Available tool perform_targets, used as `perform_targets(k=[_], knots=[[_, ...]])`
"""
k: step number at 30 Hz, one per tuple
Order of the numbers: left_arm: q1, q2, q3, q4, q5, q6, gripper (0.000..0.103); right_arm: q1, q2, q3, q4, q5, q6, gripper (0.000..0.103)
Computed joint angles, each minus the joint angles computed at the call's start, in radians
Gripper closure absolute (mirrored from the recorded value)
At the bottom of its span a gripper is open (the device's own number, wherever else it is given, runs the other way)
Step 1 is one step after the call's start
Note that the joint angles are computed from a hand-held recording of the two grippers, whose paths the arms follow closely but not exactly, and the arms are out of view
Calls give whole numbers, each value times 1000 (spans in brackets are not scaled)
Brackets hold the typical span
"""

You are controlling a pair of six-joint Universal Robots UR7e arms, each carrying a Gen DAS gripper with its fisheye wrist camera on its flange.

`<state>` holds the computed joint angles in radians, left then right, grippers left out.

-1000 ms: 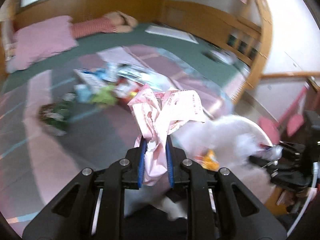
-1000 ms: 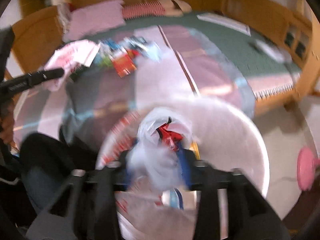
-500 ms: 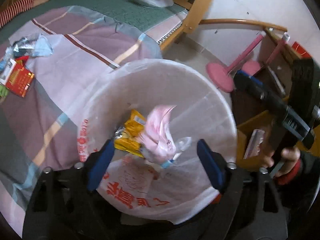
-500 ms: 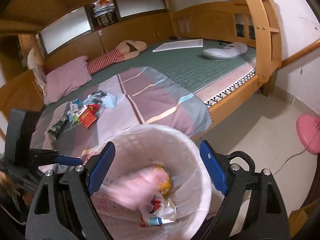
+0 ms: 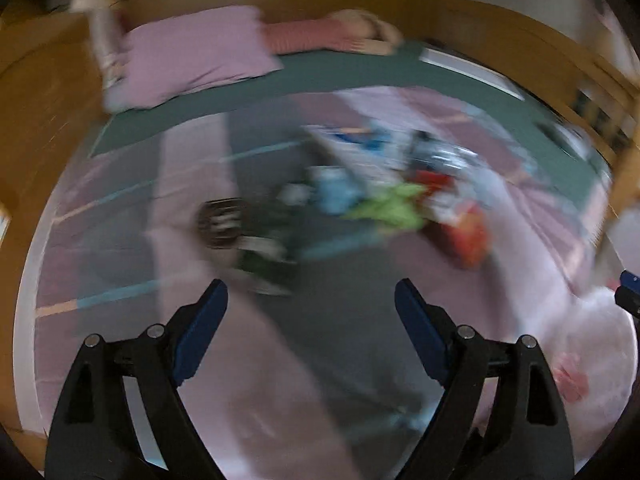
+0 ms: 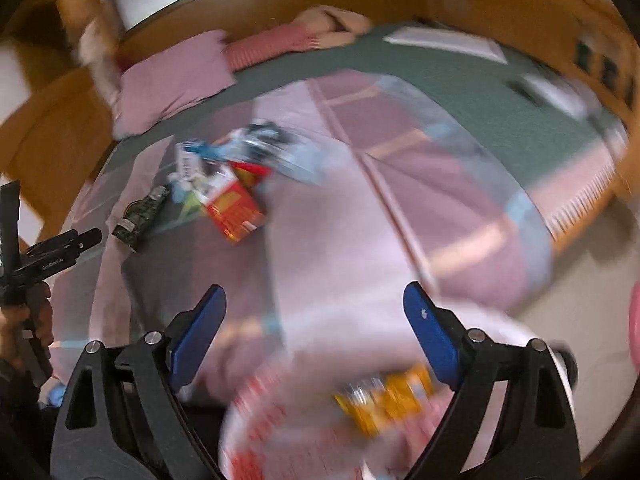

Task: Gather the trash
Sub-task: 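Grasp the green packet with the left gripper while the right gripper grasps the red cigarette box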

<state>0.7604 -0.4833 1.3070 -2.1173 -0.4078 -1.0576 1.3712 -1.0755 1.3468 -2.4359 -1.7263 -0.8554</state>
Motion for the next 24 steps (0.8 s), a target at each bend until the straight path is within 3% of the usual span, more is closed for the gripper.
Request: perform_targets(k=[2,4,8,12,14,17,20,24], knots=[[30,-38,61,-52,25,-30,18,43,64,-13,-52,-30,-44,15],[55,-56,75,-35,27,-84,18,76,135,-60,-34,-59,-65,15],[83,-52,59,-91,41,52,11,123,283,-135,-75,-172,-135,15],[120,-44,63,-246,-24,188,11,136,366,-143,-191,-263,-234,15],[136,-32,56,-321,-54,269,11,130,372,-138,-205,-238,-258,15],[148,-22,55,-396,-87,302,11,127,353,-131,-162,-196,-237,43],[163,-11,55,-523,-153,351,11,131,320,-117,-92,-178,-197,43],[166,34,-6,-544,-135,410,11,137,246,-32,-96,-164,-203,44]])
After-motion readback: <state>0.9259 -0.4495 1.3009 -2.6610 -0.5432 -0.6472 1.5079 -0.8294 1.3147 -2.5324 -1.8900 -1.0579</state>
